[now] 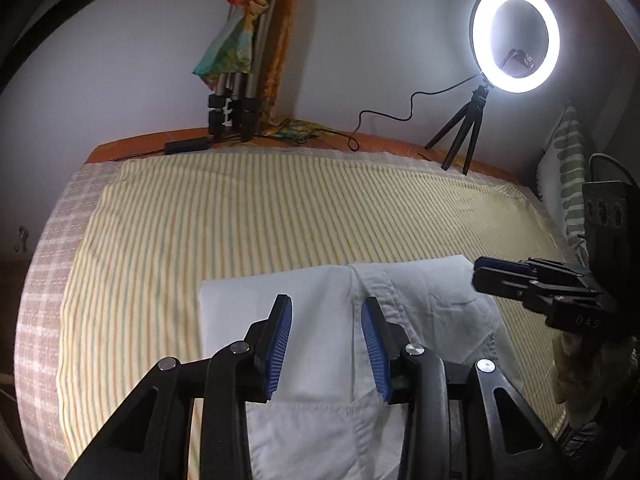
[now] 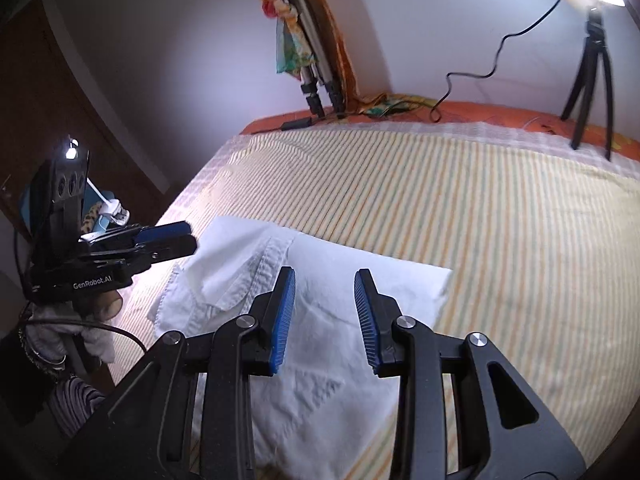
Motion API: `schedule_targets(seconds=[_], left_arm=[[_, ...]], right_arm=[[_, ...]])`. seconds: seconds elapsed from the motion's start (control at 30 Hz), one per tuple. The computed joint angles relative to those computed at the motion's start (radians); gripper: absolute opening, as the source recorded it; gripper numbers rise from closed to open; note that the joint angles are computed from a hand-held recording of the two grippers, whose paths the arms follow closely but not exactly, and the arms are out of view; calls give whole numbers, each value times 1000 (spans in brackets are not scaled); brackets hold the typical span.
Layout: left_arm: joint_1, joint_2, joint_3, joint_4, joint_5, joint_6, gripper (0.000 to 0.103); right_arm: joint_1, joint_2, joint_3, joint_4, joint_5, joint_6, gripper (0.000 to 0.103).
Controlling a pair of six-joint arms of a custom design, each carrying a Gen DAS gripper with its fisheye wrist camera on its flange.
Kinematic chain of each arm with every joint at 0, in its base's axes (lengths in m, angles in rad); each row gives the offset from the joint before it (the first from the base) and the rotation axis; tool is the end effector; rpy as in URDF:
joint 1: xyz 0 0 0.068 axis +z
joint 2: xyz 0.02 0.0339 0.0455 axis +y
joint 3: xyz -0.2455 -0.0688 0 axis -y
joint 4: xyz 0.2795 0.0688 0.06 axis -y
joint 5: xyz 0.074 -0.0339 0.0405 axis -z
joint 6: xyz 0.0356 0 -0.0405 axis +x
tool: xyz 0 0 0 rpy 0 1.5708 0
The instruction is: Fold small clothes
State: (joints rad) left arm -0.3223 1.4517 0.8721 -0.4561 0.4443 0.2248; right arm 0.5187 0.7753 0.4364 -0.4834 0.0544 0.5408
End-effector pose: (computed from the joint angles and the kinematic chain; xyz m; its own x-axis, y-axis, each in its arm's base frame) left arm 0.2908 -0.1132 0.1631 -0.6853 0.4411 -0.5795 0.6633 0.7065 -0.2468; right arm 0.1771 0.0988 0.1687 -0.7838 0.1445 -0.6039 -0.0692 0.9462 0.3162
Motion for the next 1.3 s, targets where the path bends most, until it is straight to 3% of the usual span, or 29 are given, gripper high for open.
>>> schedule_targets(seconds=[0.2, 0.33, 0.53, 0.7, 0.83, 0.9, 1.03, 1.3], left_arm=[[-79, 174, 54, 81, -59, -23, 37], [-72, 215, 37, 124, -40, -23, 37], [-54, 226, 37, 126, -4, -16, 37], [0, 126, 20, 52, -4, -5, 35], [117, 40, -7, -37, 68, 19, 57], [188, 28, -8, -105, 128, 41, 57], [300, 75, 21, -247, 227, 92, 60], [400, 273, 126, -352, 365, 63, 56]], right_arm=[[-3, 205, 47, 84, 16, -61, 33], [11, 283, 52, 110, 49, -98, 33], [-35, 292, 21, 150, -18, -99, 32], [-82, 94, -23, 32, -56, -47, 34], [-124, -117, -78, -117, -90, -20, 44], [-167, -215, -114, -166, -150, 1, 53], [-265, -418, -195, -276, -291, 49, 57], [-453, -739, -344, -443, -551, 101, 58]])
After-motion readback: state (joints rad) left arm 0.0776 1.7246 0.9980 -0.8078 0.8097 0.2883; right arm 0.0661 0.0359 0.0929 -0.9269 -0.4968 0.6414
